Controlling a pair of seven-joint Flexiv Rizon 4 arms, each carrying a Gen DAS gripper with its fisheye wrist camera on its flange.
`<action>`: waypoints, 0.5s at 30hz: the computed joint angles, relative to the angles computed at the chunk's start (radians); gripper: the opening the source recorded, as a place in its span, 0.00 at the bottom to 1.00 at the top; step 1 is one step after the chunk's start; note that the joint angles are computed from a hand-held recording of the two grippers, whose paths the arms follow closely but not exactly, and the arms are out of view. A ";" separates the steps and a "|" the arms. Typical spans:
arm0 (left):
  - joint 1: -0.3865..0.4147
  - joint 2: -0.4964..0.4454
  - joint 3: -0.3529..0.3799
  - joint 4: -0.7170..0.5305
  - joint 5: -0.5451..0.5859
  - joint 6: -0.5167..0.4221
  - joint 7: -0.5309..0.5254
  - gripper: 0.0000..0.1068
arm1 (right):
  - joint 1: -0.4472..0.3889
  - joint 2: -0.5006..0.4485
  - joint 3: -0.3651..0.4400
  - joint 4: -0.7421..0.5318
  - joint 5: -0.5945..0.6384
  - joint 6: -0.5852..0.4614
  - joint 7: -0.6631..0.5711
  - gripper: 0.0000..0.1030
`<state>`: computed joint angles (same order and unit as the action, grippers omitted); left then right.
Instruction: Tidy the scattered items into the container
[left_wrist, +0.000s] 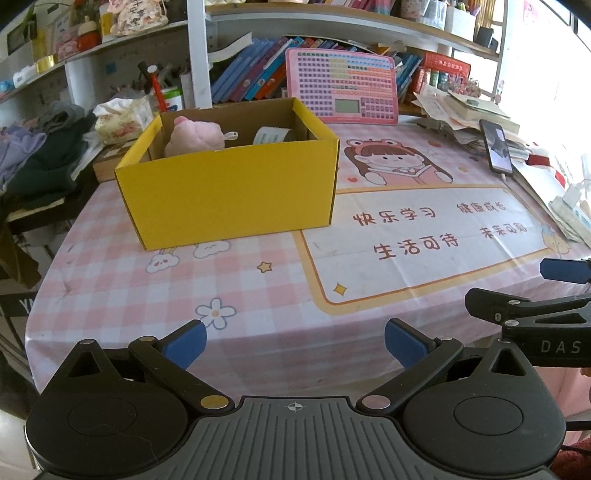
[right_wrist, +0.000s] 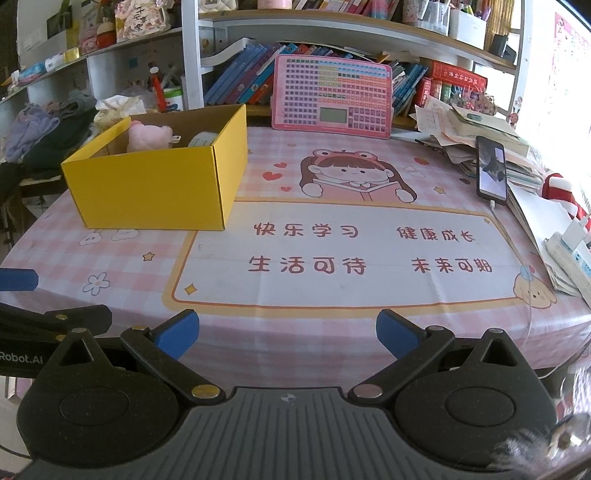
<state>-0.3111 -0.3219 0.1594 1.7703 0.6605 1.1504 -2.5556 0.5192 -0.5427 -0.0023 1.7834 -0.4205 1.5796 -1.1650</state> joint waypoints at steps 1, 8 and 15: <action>0.000 0.000 -0.001 -0.001 -0.001 -0.002 0.001 0.96 | 0.000 0.000 0.001 0.000 0.000 -0.001 -0.001 1.00; -0.001 0.000 -0.001 -0.003 0.006 -0.001 -0.006 0.96 | -0.011 0.000 0.012 -0.002 0.003 -0.005 -0.013 1.00; 0.001 0.001 -0.002 -0.003 0.005 0.000 -0.006 0.96 | -0.015 -0.003 0.018 -0.005 0.007 -0.008 -0.019 1.00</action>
